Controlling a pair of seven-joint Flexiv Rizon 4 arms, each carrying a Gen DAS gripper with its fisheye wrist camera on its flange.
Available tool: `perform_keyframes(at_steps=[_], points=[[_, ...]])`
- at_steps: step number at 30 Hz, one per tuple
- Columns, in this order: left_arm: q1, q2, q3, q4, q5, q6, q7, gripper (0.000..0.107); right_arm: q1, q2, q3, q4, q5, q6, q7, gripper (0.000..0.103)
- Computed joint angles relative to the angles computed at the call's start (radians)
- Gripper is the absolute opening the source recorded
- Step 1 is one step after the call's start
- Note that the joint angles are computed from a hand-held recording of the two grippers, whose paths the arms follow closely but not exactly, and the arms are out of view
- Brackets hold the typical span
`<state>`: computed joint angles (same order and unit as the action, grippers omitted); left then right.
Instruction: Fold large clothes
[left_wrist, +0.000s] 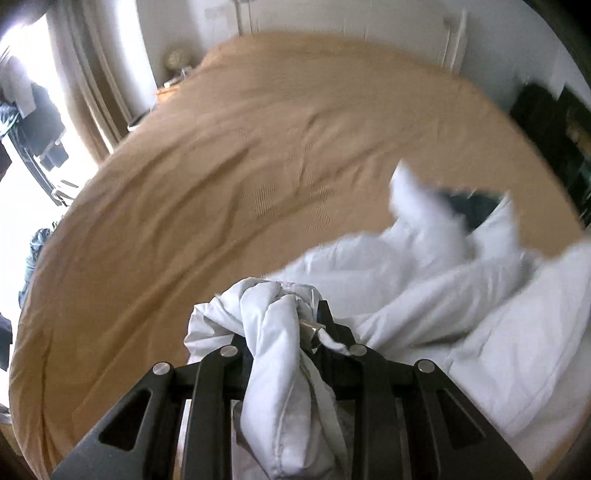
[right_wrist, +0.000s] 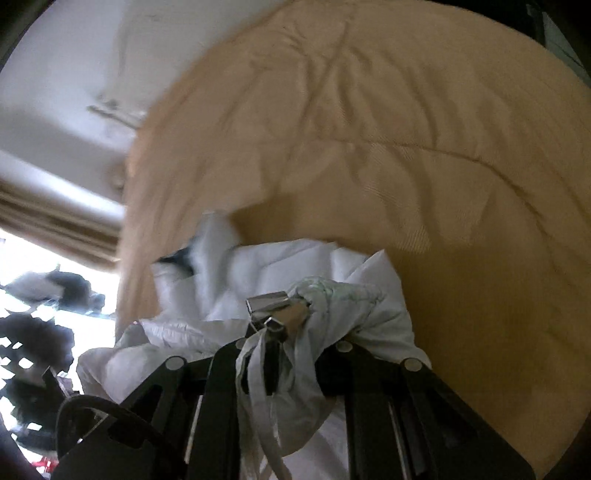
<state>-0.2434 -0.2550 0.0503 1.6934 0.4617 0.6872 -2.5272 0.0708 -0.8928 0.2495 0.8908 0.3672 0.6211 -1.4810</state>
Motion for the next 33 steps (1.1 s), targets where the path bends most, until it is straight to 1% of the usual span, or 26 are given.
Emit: perform_keyframes(at_steps=[2,4,6,7,10,12,14,15,16,17,18,19,20,21,22,23,24,25,26,27,28,29,30,31,32,33], points=[[0.004,-0.033,0.008,0.032,0.013,0.061,-0.028,0.026,0.022,-0.037,-0.013,0.007,-0.007,0.053,0.006,0.012],[0.007,-0.034,0.025,0.073,0.017,0.149,-0.086,0.026,0.026,-0.059,-0.002,0.026,-0.001,0.112,-0.016,0.012],[0.015,-0.028,0.033,0.106,0.008,0.207,-0.104,0.027,0.020,-0.066,0.013,0.028,-0.001,0.129,-0.038,0.012],[0.017,-0.027,0.036,0.118,0.005,0.230,-0.112,0.027,0.015,-0.068,0.021,0.026,0.003,0.130,-0.046,0.012],[0.014,-0.026,0.043,0.133,0.003,0.257,-0.119,0.027,-0.014,-0.093,0.056,-0.024,0.038,0.084,-0.053,0.017],[0.008,-0.025,0.047,0.135,0.009,0.261,-0.136,0.027,-0.036,-0.083,0.069,-0.028,0.068,0.059,-0.059,0.021],[0.000,-0.028,0.049,0.123,0.022,0.247,-0.144,0.027,-0.066,-0.046,0.079,-0.003,0.105,0.052,-0.067,0.031],[-0.004,-0.032,0.050,0.118,0.029,0.243,-0.151,0.027,-0.074,-0.023,0.080,0.018,0.119,0.059,-0.076,0.033],[-0.006,-0.031,0.051,0.118,0.033,0.241,-0.156,0.027,-0.092,0.011,0.090,0.049,0.143,0.077,-0.103,0.039],[-0.009,-0.032,0.051,0.114,0.039,0.235,-0.160,0.027,-0.101,0.040,0.090,0.080,0.162,0.097,-0.122,0.046],[-0.010,-0.034,0.051,0.112,0.041,0.231,-0.160,0.027,-0.117,0.097,0.097,0.143,0.183,0.143,-0.155,0.052],[-0.008,-0.033,0.050,0.114,0.039,0.232,-0.159,0.027,-0.121,0.154,0.096,0.220,0.205,0.226,-0.191,0.070],[-0.008,-0.033,0.050,0.115,0.038,0.233,-0.162,0.027,-0.113,0.201,0.096,0.302,0.203,0.338,-0.216,0.080],[-0.007,-0.033,0.050,0.115,0.038,0.233,-0.163,0.027,-0.103,0.270,0.098,0.383,0.246,0.426,-0.306,0.080],[-0.007,-0.032,0.050,0.116,0.038,0.234,-0.165,0.027,-0.082,0.311,0.093,0.452,0.232,0.510,-0.332,0.080],[-0.009,-0.032,0.051,0.116,0.042,0.235,-0.170,0.027,-0.071,0.352,0.114,0.523,0.225,0.593,-0.386,0.080],[-0.010,-0.032,0.051,0.114,0.046,0.233,-0.173,0.027,-0.065,0.387,0.160,0.593,0.241,0.673,-0.473,0.079],[-0.011,-0.033,0.051,0.113,0.050,0.231,-0.175,0.027,-0.062,0.402,0.194,0.633,0.244,0.705,-0.533,0.077],[-0.013,-0.033,0.052,0.112,0.053,0.229,-0.178,0.027,-0.041,0.412,0.195,0.658,0.248,0.719,-0.572,0.073],[-0.012,-0.034,0.051,0.111,0.054,0.231,-0.178,0.027,0.008,0.413,0.193,0.713,0.188,0.774,-0.587,0.071],[-0.011,-0.034,0.051,0.113,0.054,0.233,-0.178,0.027,0.046,0.412,0.171,0.740,0.152,0.796,-0.575,0.067],[-0.010,-0.034,0.050,0.114,0.053,0.235,-0.177,0.027,0.112,0.397,0.128,0.775,0.076,0.807,-0.538,0.061],[-0.009,-0.033,0.050,0.117,0.051,0.241,-0.179,0.027,0.170,0.382,0.077,0.795,0.012,0.804,-0.493,0.059],[-0.005,-0.032,0.049,0.121,0.044,0.248,-0.175,0.027,0.239,0.365,0.004,0.813,-0.055,0.801,-0.429,0.059],[0.003,-0.026,0.046,0.129,0.025,0.253,-0.165,0.027,0.309,0.343,-0.077,0.838,-0.133,0.830,-0.354,0.059],[0.013,-0.018,0.043,0.141,0.003,0.266,-0.153,0.027,0.353,0.328,-0.125,0.854,-0.156,0.870,-0.331,0.059]])
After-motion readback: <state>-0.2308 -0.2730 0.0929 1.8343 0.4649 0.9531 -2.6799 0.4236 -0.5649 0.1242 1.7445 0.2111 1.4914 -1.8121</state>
